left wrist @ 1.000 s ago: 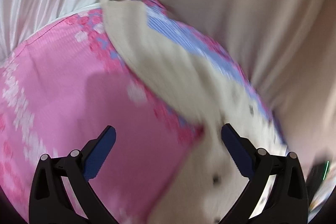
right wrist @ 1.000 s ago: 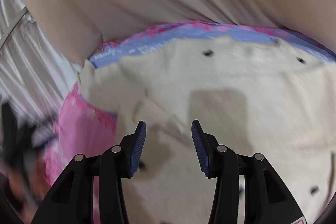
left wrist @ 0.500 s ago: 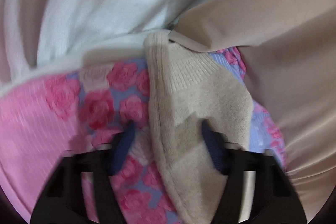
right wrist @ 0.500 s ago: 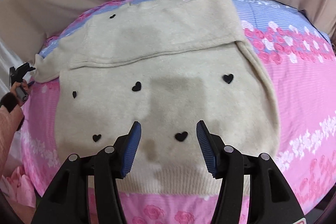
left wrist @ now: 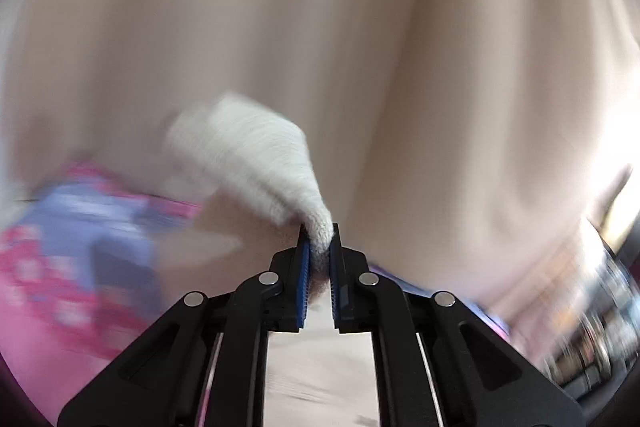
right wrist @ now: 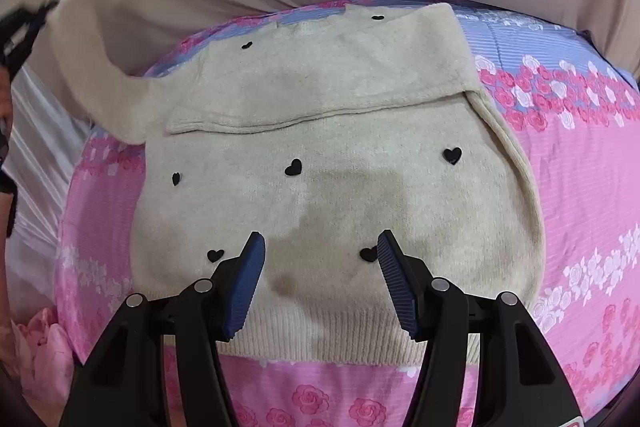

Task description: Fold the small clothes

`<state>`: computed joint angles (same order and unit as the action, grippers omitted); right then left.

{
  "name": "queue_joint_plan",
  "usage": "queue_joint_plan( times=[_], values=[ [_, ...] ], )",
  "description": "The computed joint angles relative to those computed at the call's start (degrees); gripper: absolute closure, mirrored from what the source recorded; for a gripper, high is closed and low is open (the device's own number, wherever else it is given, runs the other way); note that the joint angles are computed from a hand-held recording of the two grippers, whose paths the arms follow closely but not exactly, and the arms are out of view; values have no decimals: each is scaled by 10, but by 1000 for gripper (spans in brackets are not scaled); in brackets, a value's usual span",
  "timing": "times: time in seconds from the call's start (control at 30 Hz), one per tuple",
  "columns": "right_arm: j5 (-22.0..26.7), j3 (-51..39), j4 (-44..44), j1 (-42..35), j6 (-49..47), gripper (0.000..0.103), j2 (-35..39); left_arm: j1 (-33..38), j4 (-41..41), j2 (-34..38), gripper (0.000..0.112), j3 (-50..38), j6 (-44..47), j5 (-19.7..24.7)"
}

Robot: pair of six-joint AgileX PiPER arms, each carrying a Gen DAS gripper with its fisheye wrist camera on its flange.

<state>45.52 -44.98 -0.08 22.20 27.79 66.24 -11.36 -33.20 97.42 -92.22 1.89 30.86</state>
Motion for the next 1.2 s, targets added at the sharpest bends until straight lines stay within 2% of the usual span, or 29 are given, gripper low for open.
queue_joint_plan(
  times=[0.07,0.1,0.13,0.17,0.27,0.3,0.37,0.43,0.47,0.53,0.6,0.67,0.8,0.87,0.9,0.93,0.97,1.0,1.03,1.1,1.2],
  values=[
    [-7,28,25,-38,-31,46,-30,-98,67,86,92,-106,-94,30],
    [-8,39,37,-57,-45,45,-42,-127,119,117,82,-143,-151,44],
    [-7,54,50,-89,-64,45,-59,-165,168,159,59,-178,-209,49],
    [-3,62,55,-110,-73,45,-70,-191,212,185,48,-189,-266,47],
    [18,83,66,-198,-136,45,-105,-249,304,191,47,-121,-425,2],
    [23,87,72,-229,-170,45,-113,-258,319,182,46,-82,-447,-8],
    [27,82,79,-282,-241,45,-111,-251,332,119,43,24,-458,-23],
    [22,66,121,-334,-323,45,-86,-268,399,90,38,91,-532,-24],
    [20,42,163,-359,-369,45,-53,-269,409,72,38,123,-550,-23],
    [-1,-5,193,-363,-393,45,9,-288,446,16,38,208,-615,-30],
    [-20,-63,210,-341,-397,45,85,-299,484,-39,37,264,-675,-13],
    [-38,-125,234,-324,-409,45,168,-335,531,-99,31,314,-746,23],
    [-57,-257,181,-282,-340,46,337,-403,627,-171,28,374,-855,83],
    [-64,-312,110,-259,-254,46,402,-431,645,-200,25,389,-876,122],
    [-65,-337,81,-252,-216,49,431,-438,648,-207,25,394,-877,135],
    [-64,-355,75,-250,-198,57,452,-446,648,-219,25,404,-882,149],
    [-64,-366,91,-252,-203,93,465,-446,642,-228,25,412,-879,153],
    [-52,-381,131,-256,-230,97,475,-445,638,-235,25,422,-876,150],
    [-59,-380,158,-258,-251,98,465,-446,635,-245,25,427,-872,162],
    [-96,-358,188,-255,-290,98,408,-443,634,-257,25,433,-864,168],
    [-117,-333,214,-273,-320,98,327,-426,629,-267,25,440,-847,160]
  ],
)
